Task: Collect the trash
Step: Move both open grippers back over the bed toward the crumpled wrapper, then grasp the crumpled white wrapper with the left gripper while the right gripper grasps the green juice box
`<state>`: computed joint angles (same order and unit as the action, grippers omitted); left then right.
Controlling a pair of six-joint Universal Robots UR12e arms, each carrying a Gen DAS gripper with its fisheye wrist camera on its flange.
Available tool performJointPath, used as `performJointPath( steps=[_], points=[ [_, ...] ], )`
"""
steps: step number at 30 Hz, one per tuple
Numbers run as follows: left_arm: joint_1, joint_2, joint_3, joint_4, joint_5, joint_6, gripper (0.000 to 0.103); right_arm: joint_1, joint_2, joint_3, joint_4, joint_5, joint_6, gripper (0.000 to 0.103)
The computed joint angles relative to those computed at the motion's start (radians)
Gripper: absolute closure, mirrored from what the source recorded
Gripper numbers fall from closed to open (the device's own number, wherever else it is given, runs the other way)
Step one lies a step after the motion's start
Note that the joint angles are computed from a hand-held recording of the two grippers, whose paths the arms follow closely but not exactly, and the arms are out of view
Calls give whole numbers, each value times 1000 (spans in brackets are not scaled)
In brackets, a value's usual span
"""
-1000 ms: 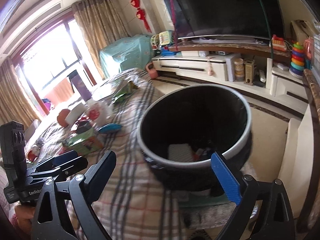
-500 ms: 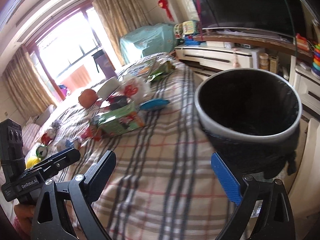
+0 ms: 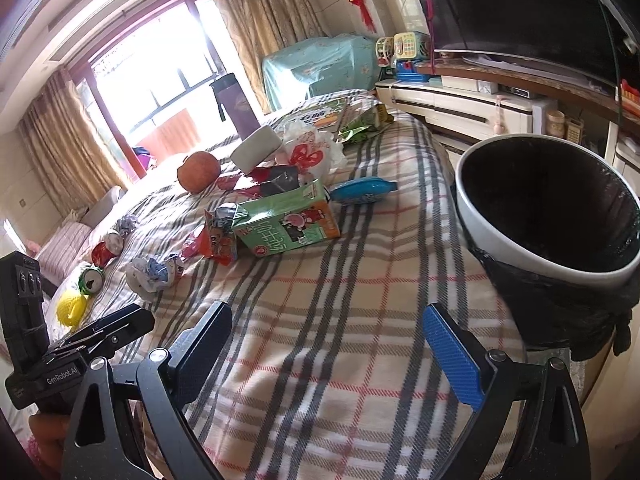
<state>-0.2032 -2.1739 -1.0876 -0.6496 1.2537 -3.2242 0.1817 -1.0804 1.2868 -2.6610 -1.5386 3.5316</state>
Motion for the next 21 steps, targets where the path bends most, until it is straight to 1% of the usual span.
performJointPath(
  steps=[9, 13, 15, 21],
  points=[
    [6, 2, -6, 42, 56, -36, 24, -2, 29, -40, 16, 18, -21, 6],
    [8, -5, 2, 50, 80, -40, 23, -7, 45, -64, 24, 47, -44, 6],
    [10, -11, 11, 46, 90, -43, 22, -11, 55, -81, 32, 69, -71, 6],
    [18, -41, 55, 18, 112, -48, 22, -20, 103, -174, 123, 98, -188, 6]
  ],
)
